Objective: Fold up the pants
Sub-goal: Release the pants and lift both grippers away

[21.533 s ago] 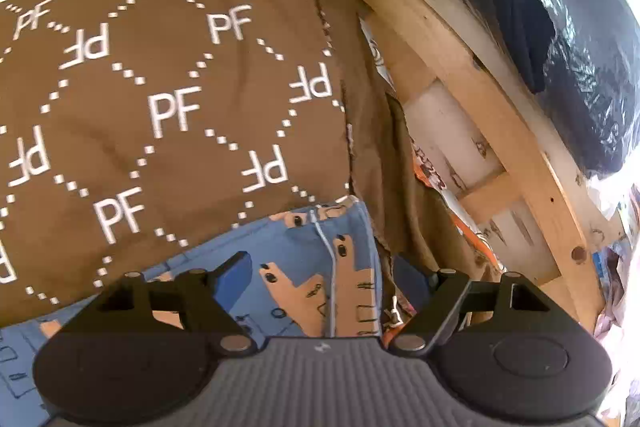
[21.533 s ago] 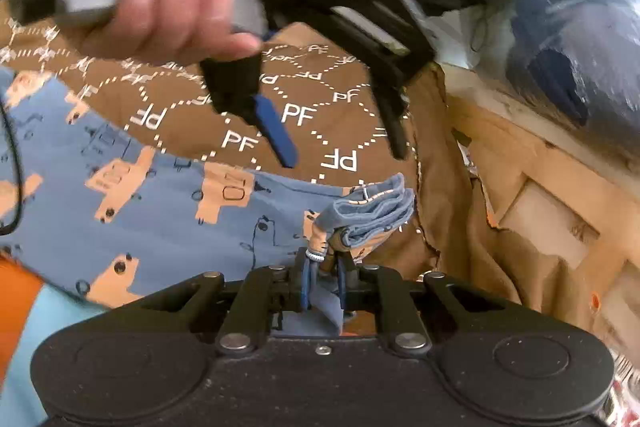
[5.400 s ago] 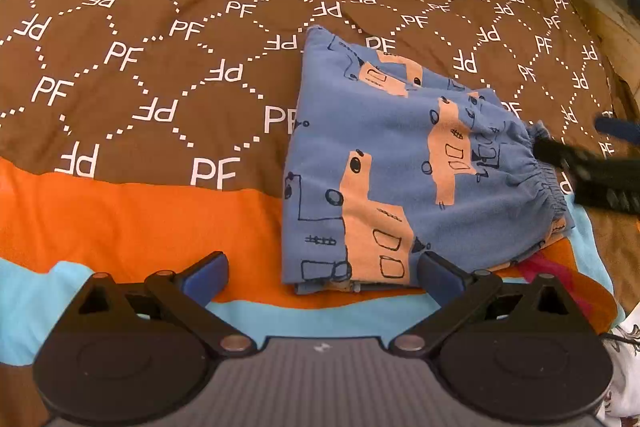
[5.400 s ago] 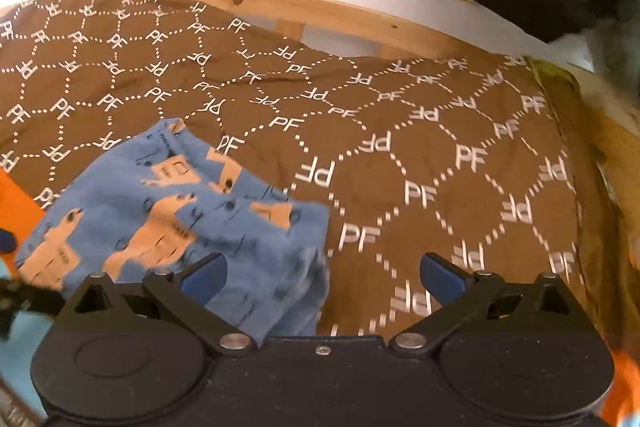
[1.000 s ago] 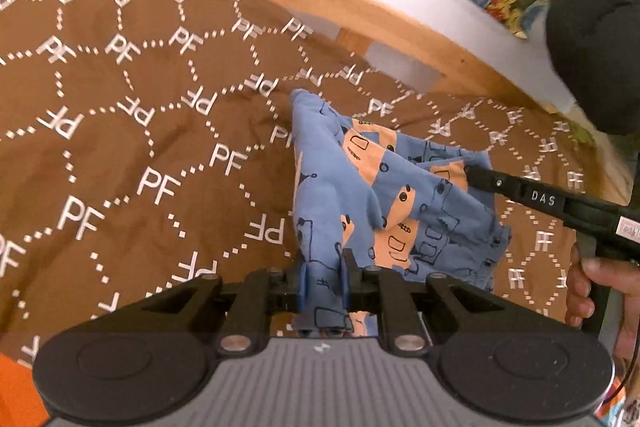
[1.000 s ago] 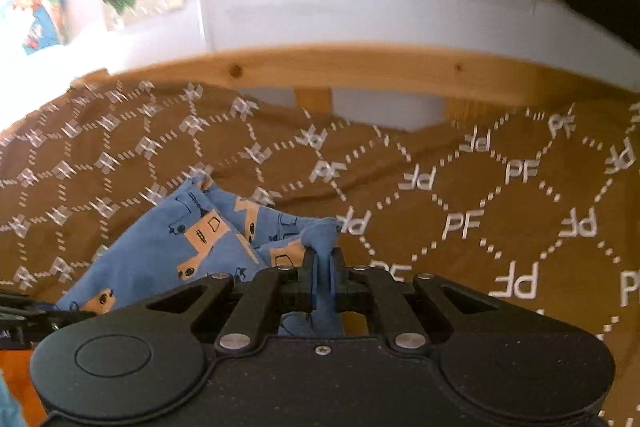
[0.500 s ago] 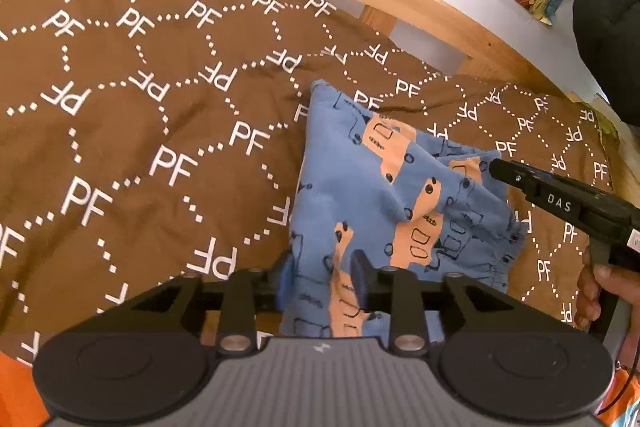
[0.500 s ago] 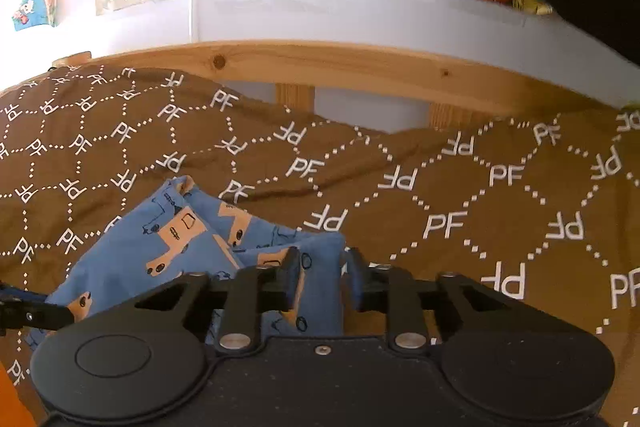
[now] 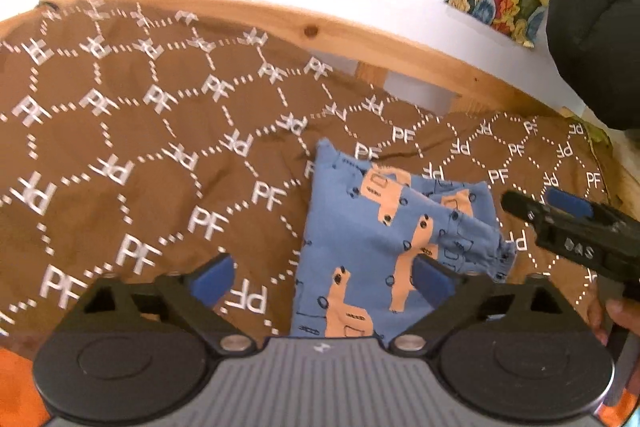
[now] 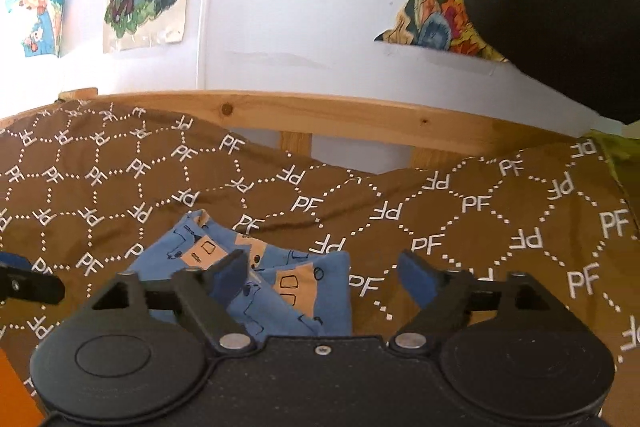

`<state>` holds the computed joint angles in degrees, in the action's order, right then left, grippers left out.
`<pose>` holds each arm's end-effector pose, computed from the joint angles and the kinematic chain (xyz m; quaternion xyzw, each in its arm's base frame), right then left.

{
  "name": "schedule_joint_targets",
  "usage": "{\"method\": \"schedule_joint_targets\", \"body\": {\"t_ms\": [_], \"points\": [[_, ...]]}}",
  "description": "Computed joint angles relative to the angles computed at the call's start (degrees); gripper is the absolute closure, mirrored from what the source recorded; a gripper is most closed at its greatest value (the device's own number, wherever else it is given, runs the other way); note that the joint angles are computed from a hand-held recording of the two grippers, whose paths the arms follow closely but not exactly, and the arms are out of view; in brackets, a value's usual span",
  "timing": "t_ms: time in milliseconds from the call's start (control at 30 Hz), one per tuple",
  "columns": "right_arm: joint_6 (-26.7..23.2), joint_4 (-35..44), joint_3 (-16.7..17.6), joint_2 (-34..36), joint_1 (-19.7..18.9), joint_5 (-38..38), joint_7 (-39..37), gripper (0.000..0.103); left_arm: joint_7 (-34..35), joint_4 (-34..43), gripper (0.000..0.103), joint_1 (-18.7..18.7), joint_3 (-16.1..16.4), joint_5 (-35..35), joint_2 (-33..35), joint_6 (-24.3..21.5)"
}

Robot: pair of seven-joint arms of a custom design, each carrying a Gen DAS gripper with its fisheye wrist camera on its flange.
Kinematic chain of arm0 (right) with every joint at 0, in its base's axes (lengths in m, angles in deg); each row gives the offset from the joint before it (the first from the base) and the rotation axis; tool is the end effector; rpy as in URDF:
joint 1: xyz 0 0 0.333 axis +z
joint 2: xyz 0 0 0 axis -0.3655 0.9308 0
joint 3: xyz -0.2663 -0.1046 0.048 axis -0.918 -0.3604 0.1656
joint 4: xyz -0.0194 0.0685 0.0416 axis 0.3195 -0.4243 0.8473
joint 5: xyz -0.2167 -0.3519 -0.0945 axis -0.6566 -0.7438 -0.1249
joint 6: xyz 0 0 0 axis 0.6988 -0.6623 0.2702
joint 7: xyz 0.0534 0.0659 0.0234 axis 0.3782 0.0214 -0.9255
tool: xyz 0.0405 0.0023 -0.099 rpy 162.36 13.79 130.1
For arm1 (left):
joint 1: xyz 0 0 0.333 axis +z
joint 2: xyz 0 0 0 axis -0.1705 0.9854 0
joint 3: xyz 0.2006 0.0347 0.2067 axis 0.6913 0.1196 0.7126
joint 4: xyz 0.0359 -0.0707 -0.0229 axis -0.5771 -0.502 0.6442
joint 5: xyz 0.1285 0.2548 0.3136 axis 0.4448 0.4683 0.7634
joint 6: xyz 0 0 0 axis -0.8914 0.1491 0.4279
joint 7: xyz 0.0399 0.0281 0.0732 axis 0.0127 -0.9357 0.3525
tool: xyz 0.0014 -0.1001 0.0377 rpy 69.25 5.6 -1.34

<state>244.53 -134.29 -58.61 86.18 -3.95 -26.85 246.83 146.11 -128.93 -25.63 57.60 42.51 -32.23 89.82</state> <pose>0.6109 0.2518 0.5392 -0.6074 0.5734 -0.3943 0.3832 0.6300 -0.2807 0.4976 -0.5760 0.6788 -0.4184 0.1798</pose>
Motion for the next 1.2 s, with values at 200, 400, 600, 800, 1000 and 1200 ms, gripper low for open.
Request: {"method": "schedule_joint_targets", "body": {"t_ms": [200, 400, 600, 800, 1000, 1200], "points": [[-1.5, -4.4, 1.6, -4.8, 0.4, -9.6, 11.3, 0.001, -11.3, -4.7, 0.0, -3.7, 5.6, 13.9, -4.0, 3.3], [-3.9, -9.2, 4.9, -10.2, -0.3, -14.9, 17.4, 0.001, -19.4, -9.6, 0.0, -1.9, 5.1, 23.9, -8.4, 5.2], [-8.1, -13.9, 8.4, -14.9, -0.3, -18.3, 23.3, 0.001, -23.4, -15.0, 0.0, 2.1, 2.1, 31.5, -12.9, 6.9], [-11.6, -18.0, 11.2, -18.6, 0.5, -18.9, 26.0, 0.001, -24.7, -20.6, 0.0, 6.4, -1.7, 33.6, -17.3, 8.5], [-14.8, -22.2, 13.3, -21.7, 1.3, -16.5, 27.6, 0.001, -14.1, -26.5, 0.0, 4.5, -1.0, 22.7, -20.2, 11.7], [-18.1, -24.4, 14.7, -23.1, 1.9, -13.9, 28.3, 0.001, -14.9, -29.4, 0.0, 16.2, -11.9, 23.0, -21.1, 16.6]]}}
